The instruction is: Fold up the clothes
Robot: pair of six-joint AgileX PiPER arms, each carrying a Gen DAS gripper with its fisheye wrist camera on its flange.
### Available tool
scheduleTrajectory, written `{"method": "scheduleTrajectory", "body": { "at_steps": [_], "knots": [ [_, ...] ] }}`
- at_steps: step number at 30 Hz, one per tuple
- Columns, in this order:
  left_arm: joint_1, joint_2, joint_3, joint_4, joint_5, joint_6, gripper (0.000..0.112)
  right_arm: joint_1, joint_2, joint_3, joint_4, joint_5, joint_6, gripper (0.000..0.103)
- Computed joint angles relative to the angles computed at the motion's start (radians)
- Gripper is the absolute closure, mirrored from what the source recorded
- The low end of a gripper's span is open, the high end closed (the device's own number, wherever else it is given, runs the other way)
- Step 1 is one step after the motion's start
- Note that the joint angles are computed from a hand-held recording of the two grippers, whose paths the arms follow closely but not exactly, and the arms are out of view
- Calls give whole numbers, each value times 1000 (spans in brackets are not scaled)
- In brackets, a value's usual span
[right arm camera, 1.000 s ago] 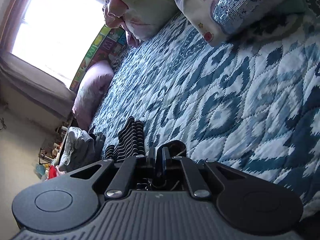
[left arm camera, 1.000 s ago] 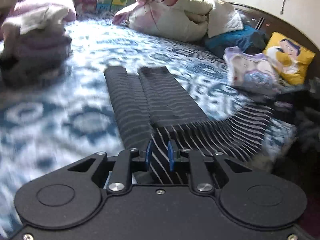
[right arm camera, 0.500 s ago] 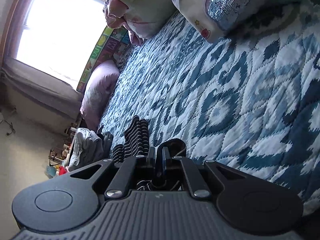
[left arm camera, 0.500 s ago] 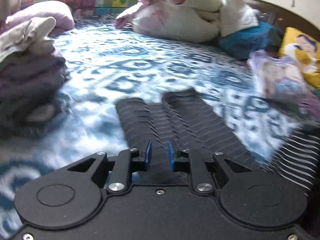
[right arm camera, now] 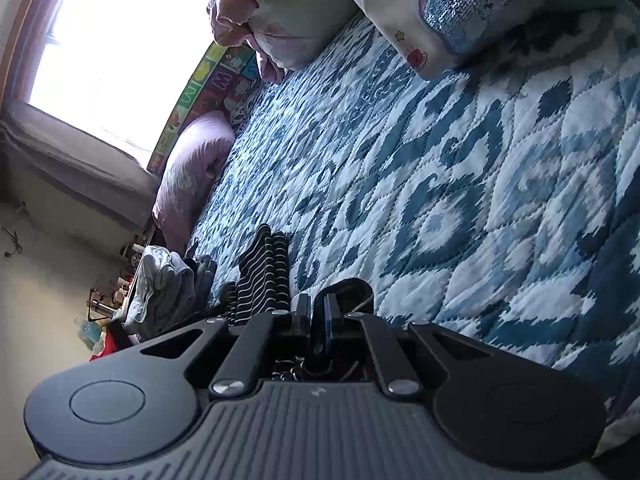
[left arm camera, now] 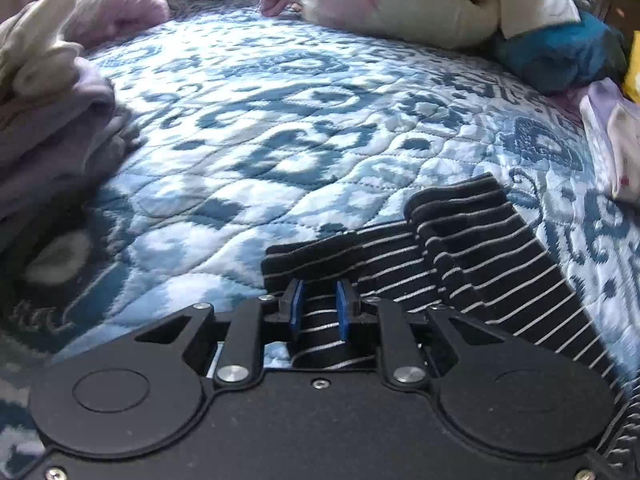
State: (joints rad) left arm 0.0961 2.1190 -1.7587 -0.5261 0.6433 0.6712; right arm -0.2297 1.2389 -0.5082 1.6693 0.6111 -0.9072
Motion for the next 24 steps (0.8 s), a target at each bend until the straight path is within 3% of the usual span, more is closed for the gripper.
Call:
{"method": "scheduleTrajectory", "body": {
  "at_steps": [4, 6, 8, 13, 15, 17, 18, 22, 24],
  "knots": [
    [33, -140, 162, -156, -44, 139, 92, 6, -16, -13, -37, -19, 29, 95],
    [49, -276, 339, -249, -92, 273, 92, 8, -22, -24, -64, -23, 48, 95],
    [79, -414, 508, -371, -81, 437, 92, 20, -28, -41, -99, -40, 70, 95],
    [199, -757, 891, -530, 41, 756, 82, 51, -59, -71, -182, -92, 166, 95],
    [277, -864, 1003, -550, 146, 841, 62, 64, -78, -88, -221, -104, 224, 95],
    [329, -934, 1087, -554, 225, 920, 61, 97, -96, -115, -274, -128, 290, 95],
    [323, -965, 1126, -542, 221, 955, 60, 119, -104, -132, -311, -145, 333, 95],
    [161, -1074, 1279, -537, -12, 1092, 61, 237, -109, -215, -533, -258, 574, 95],
    [85, -1089, 1327, -571, -112, 1158, 70, 273, -96, -256, -644, -285, 695, 95]
  ]
}}
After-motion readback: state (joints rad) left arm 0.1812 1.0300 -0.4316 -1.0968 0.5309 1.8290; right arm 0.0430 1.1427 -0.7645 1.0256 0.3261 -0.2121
